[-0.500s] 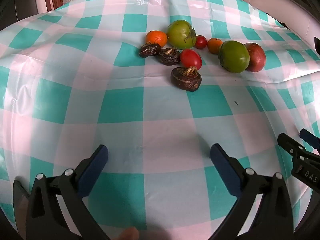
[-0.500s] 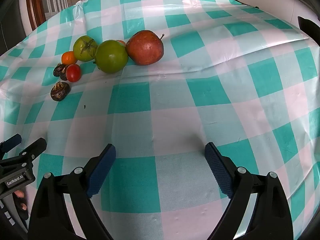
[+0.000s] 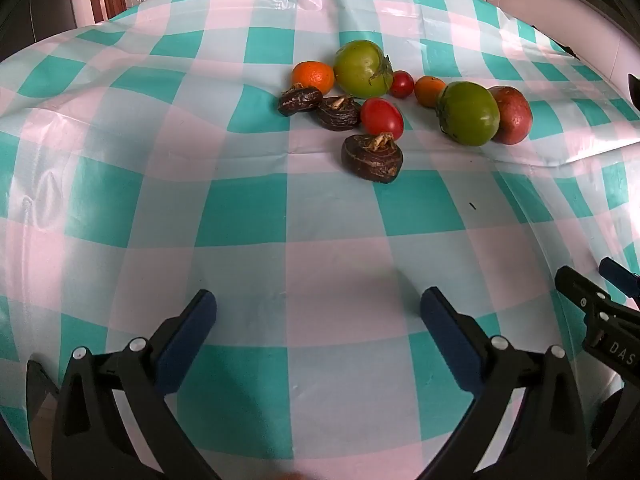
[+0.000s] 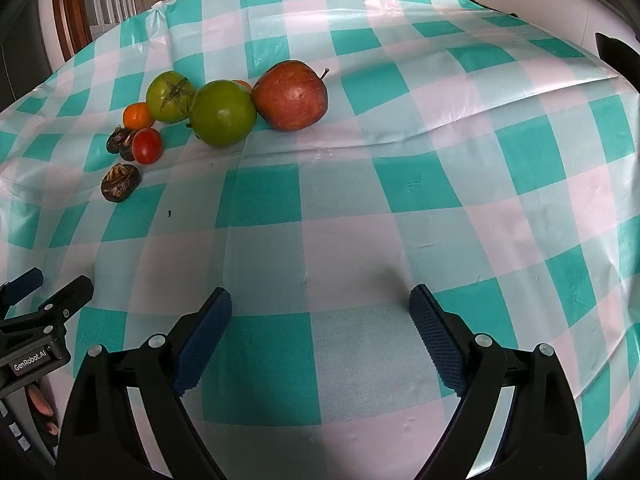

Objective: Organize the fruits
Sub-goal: 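Lower the left gripper onto a dark brown round fruit and close it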

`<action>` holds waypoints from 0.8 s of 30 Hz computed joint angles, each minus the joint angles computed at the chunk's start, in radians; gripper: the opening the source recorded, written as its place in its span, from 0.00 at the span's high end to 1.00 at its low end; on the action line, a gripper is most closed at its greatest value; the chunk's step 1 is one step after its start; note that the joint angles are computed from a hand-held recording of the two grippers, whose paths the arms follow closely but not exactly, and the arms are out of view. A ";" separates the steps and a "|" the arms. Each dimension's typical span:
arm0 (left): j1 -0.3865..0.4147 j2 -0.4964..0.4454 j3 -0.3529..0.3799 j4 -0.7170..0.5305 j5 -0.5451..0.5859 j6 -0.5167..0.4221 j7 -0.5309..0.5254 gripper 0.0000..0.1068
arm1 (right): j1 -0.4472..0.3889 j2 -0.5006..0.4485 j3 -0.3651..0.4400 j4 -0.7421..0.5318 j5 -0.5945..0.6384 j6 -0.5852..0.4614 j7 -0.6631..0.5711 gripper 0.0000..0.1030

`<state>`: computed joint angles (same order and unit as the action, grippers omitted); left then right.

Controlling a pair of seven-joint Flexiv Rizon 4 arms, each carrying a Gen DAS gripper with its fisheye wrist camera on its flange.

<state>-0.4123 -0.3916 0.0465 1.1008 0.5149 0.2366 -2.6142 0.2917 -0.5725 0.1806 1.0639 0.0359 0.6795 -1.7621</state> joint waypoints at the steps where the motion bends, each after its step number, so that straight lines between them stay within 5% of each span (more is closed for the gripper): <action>1: 0.000 0.000 0.000 0.000 0.000 0.000 0.000 0.05 | 0.000 0.000 0.000 0.000 0.000 0.000 0.000 0.15; 8: -0.003 0.000 -0.001 -0.002 0.000 -0.007 -0.004 0.05 | 0.002 0.002 -0.005 0.004 -0.007 0.006 0.020 0.15; 13: 0.041 -0.029 -0.008 -0.028 -0.050 0.033 0.091 0.05 | 0.005 0.000 -0.004 0.004 -0.010 0.008 0.025 0.15; 19: 0.087 -0.171 0.024 -0.230 -0.094 0.013 0.215 0.06 | 0.001 -0.004 0.000 -0.008 -0.002 -0.003 0.017 0.15; 22: 0.103 -0.208 0.035 -0.272 -0.129 0.038 0.246 0.20 | 0.000 0.007 0.000 0.008 -0.002 0.002 0.011 0.15; 24: 0.094 -0.202 0.050 -0.261 -0.128 0.056 0.249 0.43 | 0.002 0.010 -0.001 0.013 -0.005 0.005 0.010 0.15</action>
